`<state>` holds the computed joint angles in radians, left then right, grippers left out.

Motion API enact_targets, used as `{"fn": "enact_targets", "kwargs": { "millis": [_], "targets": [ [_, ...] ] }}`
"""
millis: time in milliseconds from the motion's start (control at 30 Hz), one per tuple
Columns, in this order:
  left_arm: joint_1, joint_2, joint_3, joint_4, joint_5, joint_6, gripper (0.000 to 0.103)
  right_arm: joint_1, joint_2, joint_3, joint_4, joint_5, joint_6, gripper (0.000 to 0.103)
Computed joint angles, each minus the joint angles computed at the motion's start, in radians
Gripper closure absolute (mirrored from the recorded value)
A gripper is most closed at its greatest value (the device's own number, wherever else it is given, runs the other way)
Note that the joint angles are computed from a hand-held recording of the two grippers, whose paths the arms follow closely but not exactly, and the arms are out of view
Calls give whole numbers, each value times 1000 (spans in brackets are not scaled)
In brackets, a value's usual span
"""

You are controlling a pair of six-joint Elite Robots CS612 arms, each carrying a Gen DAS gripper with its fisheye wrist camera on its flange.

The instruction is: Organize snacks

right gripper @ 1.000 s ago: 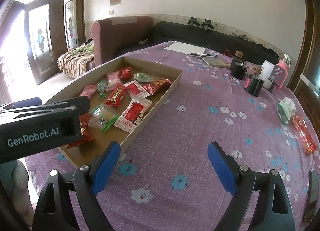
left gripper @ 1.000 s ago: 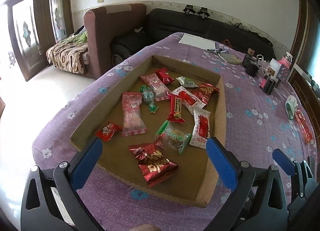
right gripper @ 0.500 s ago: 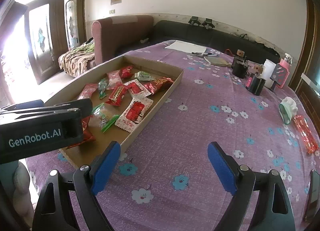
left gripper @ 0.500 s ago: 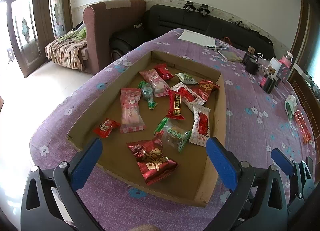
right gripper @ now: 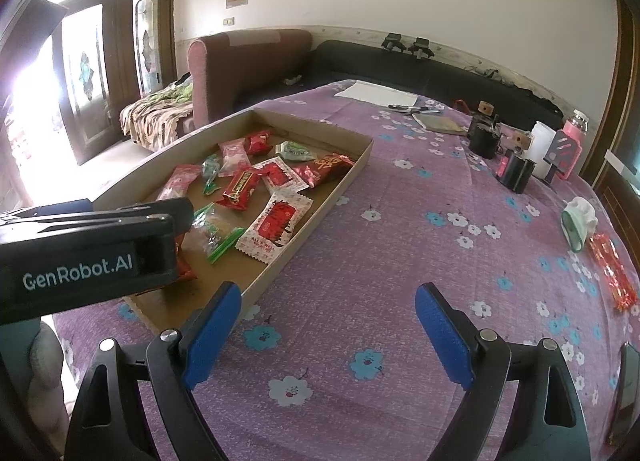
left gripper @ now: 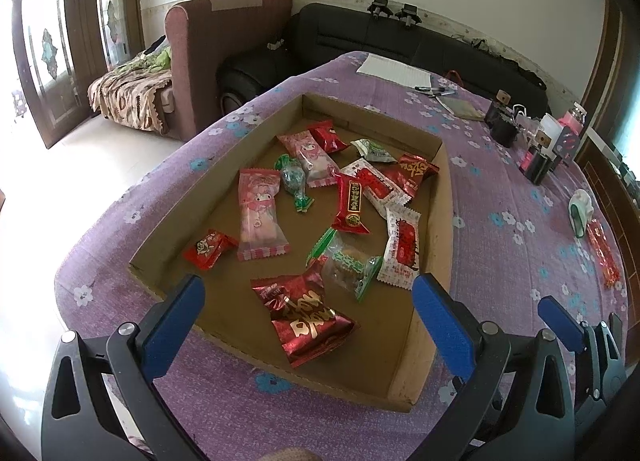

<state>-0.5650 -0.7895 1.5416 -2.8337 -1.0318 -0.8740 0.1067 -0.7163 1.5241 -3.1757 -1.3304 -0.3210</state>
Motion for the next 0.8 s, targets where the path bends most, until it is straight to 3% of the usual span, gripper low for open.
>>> {"fn": "enact_targets", "kwargs": {
  "millis": [800],
  "targets": [
    [3,6,-7,7,-24,-4,0,-1,3,-2,6,5,-1,13]
  ]
}}
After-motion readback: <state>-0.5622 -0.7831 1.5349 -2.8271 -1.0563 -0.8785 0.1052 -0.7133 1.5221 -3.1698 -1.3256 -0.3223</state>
